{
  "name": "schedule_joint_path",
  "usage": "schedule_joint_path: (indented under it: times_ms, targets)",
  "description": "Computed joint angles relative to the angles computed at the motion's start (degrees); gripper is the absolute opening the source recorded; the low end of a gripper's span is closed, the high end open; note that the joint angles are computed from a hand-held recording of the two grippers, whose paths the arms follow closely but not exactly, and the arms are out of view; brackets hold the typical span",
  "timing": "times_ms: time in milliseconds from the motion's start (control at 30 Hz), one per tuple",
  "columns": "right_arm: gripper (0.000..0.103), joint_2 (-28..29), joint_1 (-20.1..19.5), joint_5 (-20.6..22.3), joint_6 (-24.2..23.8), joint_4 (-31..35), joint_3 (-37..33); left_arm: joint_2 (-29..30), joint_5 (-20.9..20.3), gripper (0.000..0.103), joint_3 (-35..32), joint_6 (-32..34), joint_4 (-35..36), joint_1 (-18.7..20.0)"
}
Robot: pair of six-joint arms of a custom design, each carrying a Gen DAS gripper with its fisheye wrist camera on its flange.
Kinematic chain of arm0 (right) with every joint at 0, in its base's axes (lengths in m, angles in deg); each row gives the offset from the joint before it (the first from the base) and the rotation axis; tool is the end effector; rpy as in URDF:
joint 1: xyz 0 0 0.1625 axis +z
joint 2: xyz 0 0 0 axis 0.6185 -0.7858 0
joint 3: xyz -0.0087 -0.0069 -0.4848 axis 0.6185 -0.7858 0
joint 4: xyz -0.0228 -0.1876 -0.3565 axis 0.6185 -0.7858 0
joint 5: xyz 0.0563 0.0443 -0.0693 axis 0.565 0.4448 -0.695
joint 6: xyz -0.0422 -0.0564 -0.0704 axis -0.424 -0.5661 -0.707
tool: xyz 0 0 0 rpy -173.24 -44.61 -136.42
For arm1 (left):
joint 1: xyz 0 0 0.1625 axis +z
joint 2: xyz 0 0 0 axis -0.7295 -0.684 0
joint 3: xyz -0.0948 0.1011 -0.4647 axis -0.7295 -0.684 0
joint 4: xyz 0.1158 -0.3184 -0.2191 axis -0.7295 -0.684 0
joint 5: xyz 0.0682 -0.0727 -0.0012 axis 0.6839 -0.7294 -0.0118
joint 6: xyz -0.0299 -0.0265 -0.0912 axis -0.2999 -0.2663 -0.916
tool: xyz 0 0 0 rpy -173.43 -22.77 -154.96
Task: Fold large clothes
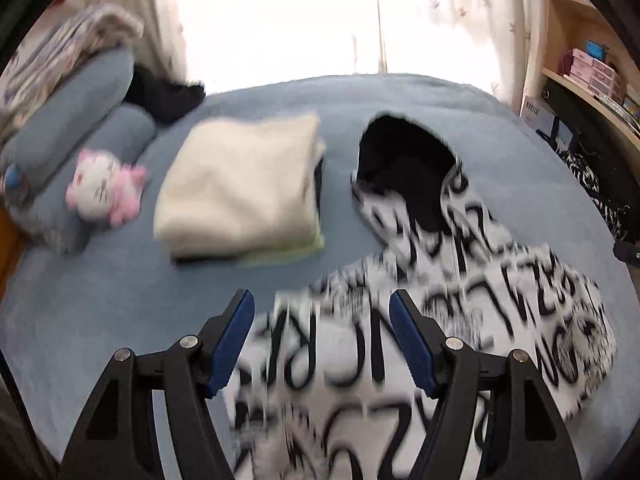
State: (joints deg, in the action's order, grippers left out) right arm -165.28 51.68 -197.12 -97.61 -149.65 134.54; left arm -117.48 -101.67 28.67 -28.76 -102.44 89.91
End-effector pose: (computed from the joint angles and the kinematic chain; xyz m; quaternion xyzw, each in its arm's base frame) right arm 0.0861 -0.5429 0.4030 -0.0007 -0.9036 0.3427 0.2571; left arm -0.3432 -0.6144 0.1482 0.2209 0.8567 -0.3046 0.3528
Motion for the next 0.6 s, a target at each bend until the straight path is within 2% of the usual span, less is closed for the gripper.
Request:
schedule_joint_path:
  times_ms: [67,233,333,433,500,600]
  targets:
    - [0.03,2.11,-0.74,1.07,1.07,3.2,-4.48,2.64,-0.22,0.069,-4.94,4.7,-2.33,1.37]
    - [0.031,9.49,-2.22,3.21,3.04,8.81,-16.31,10.58,-0.85,0.069,-21.03,10.96,0.06,5.56]
    - [0.031,15.17,-2.51,3.56,1.61,10.27,-23.72,16.31,-1.83,0.07,-32.7,10.1,6.28,8.27]
    - [0.031,20.0,-2.84,7.01,2.07,13.26,-30.41,21.03,-4.43,0.07,-42.19,8.46,12.26,10.45]
    - [0.031,23.14,-2.5,8.66,0.97,14.56,-34.09,23.91,-6.02,0.07,-46.9,10.07,13.97,11.49]
    - [0.031,28.33,-1.2,6.98,-2.74,17.14,-39.96,28.67,-5.05,0.07,-53.28,14.92,15.08,12.31]
